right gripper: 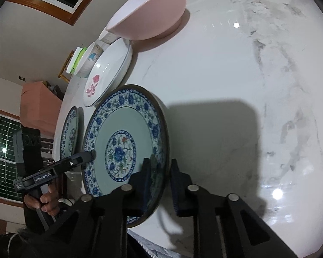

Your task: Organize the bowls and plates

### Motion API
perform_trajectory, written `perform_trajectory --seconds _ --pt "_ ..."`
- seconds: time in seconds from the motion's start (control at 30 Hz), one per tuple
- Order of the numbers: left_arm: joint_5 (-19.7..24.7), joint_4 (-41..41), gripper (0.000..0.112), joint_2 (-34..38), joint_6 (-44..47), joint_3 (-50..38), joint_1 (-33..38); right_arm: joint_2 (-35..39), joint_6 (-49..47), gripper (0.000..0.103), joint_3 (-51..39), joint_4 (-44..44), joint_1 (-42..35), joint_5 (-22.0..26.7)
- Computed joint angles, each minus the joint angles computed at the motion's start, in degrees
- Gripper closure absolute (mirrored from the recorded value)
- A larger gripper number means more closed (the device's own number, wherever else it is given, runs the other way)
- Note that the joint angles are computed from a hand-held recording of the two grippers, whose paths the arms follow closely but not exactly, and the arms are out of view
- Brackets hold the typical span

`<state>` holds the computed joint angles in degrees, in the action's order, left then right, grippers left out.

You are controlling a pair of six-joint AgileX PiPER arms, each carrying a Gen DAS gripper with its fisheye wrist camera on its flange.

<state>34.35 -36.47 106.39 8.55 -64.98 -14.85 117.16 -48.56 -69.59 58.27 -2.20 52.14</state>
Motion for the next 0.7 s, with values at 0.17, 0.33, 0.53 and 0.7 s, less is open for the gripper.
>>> perform_trajectory --seconds 0.17,0.33,0.53,0.7 --pt "-0.6 3.6 0.097 -0.4 -2.5 0.0 -0.9 -1.2 0.4 0.09 1.8 0.4 0.2 -1.9" --pt "-0.3 4.7 0.097 -0.8 -3.3 -0.2 -1.2 -2.7 1.2 0.09 3.0 -0.1 0.6 -3.1" --pt "0.0 6.1 0.097 -3.1 -4.3 0.6 -1.0 -5.0 2.5 0.09 3.7 -0.7 1.2 -3.1" --pt "0.1 7.0 0.097 -5.6 -4.6 1.4 0.4 -6.8 4.6 0.09 2.9 -1.5 2.8 -3.5"
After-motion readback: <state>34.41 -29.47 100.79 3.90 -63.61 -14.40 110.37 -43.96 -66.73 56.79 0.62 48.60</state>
